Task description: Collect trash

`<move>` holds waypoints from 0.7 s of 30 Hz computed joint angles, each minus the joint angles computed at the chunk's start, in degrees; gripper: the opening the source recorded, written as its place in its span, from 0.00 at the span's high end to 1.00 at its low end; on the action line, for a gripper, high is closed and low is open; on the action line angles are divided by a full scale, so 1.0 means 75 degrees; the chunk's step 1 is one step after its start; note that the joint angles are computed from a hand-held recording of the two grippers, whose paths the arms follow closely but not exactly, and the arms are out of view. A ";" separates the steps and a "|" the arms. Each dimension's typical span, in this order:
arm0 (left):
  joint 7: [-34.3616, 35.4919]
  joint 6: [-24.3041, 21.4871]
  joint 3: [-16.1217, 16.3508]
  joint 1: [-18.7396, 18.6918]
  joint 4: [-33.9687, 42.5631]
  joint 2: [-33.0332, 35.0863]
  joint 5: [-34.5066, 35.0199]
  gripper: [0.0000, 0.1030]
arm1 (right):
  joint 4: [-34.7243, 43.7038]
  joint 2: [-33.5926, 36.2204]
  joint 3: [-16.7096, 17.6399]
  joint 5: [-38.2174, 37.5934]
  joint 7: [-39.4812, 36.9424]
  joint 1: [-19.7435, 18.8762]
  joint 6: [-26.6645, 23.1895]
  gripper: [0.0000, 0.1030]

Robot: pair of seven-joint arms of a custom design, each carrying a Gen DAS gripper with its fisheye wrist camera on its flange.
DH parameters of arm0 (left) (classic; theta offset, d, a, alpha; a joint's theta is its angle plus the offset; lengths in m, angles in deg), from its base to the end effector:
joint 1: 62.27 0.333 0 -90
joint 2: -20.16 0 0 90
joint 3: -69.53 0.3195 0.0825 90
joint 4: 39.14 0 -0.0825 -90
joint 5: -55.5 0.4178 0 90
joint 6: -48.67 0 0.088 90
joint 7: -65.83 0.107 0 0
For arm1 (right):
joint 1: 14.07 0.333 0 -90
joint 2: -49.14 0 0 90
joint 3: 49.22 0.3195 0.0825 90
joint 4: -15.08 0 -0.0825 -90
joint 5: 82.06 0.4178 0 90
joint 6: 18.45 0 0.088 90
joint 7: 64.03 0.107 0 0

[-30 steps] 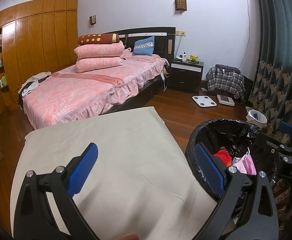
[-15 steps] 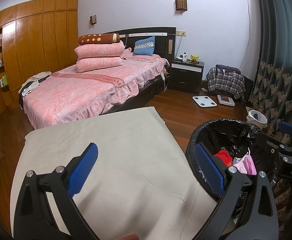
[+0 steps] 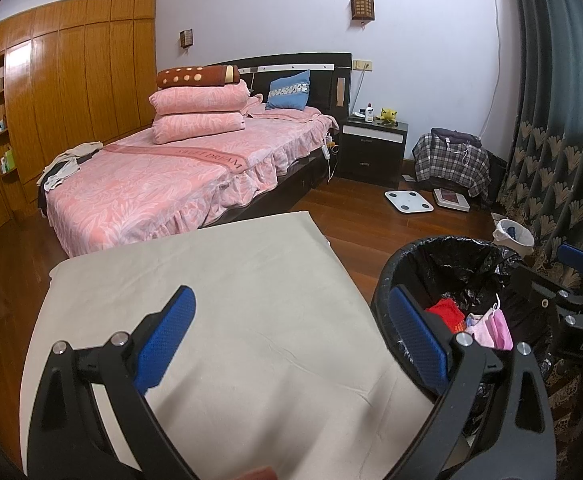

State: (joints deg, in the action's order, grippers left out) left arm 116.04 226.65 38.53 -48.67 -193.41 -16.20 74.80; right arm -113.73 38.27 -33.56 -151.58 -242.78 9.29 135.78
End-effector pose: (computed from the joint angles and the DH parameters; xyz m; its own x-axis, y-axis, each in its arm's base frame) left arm 0.4062 -0.1687 0.4880 -0.0073 -0.9999 -0.0151 -0.5278 0.0166 -0.8492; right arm 0.4080 0.3765 0.4809 0.1028 -0.9936 -0.0463 -0.5416 -0.0169 -0.8405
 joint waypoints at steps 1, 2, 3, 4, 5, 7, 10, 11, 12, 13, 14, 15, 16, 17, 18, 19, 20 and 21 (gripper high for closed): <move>0.0003 -0.0002 0.0011 -0.0010 -0.0003 0.0001 0.0001 0.08 | 0.0010 0.0011 0.0002 -0.0008 0.0010 0.0000 -0.0003 0.06; -0.0004 -0.0007 -0.0006 0.0003 0.0006 0.0000 0.0007 0.08 | -0.0043 -0.0048 -0.0017 0.0036 -0.0029 0.0007 0.0011 0.06; 0.0011 -0.0014 0.0018 -0.0014 -0.0005 -0.0001 0.0013 0.08 | 0.0007 0.0007 0.0002 0.0029 -0.0017 0.0001 -0.0005 0.06; 0.0000 -0.0020 0.0009 -0.0008 0.0008 0.0002 0.0012 0.08 | 0.0016 0.0016 0.0005 0.0014 -0.0003 0.0002 -0.0010 0.06; 0.0011 -0.0025 0.0039 -0.0031 0.0001 0.0006 0.0012 0.08 | 0.0024 0.0025 0.0007 -0.0001 0.0010 0.0004 -0.0019 0.06; -0.0005 -0.0028 0.0025 -0.0025 0.0003 -0.0004 0.0016 0.08 | 0.0023 0.0023 0.0001 0.0007 -0.0001 0.0011 -0.0021 0.06; -0.0012 -0.0023 0.0029 -0.0027 0.0013 0.0011 0.0023 0.08 | 0.0029 0.0029 -0.0008 0.0028 -0.0026 0.0021 -0.0020 0.06; 0.0006 -0.0041 0.0060 -0.0059 0.0006 0.0013 0.0022 0.08 | 0.0038 0.0039 -0.0008 0.0028 -0.0029 0.0022 -0.0024 0.06; 0.0010 -0.0057 0.0050 -0.0052 0.0012 0.0006 0.0034 0.08 | -0.0017 -0.0028 -0.0025 0.0094 -0.0079 0.0035 -0.0018 0.06; -0.0001 -0.0049 0.0035 -0.0037 0.0001 -0.0009 0.0044 0.08 | 0.0033 0.0030 -0.0003 0.0037 -0.0029 0.0016 -0.0023 0.06; 0.0002 -0.0038 0.0047 -0.0051 -0.0034 -0.0033 0.0050 0.08 | 0.0044 0.0042 -0.0003 0.0033 -0.0030 0.0018 -0.0028 0.06; -0.0007 -0.0014 0.0047 -0.0056 -0.0075 -0.0045 0.0047 0.08 | 0.0017 0.0010 -0.0011 0.0068 -0.0062 0.0030 -0.0032 0.06; -0.0032 0.0015 0.0008 -0.0022 -0.0096 -0.0043 0.0045 0.08 | 0.0021 0.0015 -0.0007 0.0061 -0.0058 0.0027 -0.0037 0.06; -0.0046 0.0001 -0.0026 0.0007 -0.0064 -0.0031 0.0040 0.08 | -0.0031 -0.0048 -0.0017 0.0106 -0.0097 0.0034 -0.0035 0.06; -0.0049 0.0002 0.0010 -0.0035 -0.0118 -0.0080 0.0024 0.08 | 0.0014 0.0005 -0.0002 0.0080 -0.0070 0.0019 -0.0030 0.06; -0.0043 0.0008 -0.0008 -0.0015 -0.0093 -0.0059 0.0031 0.08 | 0.0027 0.0020 0.0002 0.0071 -0.0060 0.0017 -0.0034 0.06; -0.0032 0.0004 -0.0022 0.0007 -0.0060 -0.0028 0.0039 0.08 | 0.0040 0.0033 0.0003 0.0071 -0.0062 0.0019 -0.0043 0.06; -0.0027 0.0006 -0.0012 -0.0003 -0.0067 -0.0030 0.0038 0.08 | 0.0027 0.0018 -0.0006 0.0097 -0.0083 0.0026 -0.0040 0.06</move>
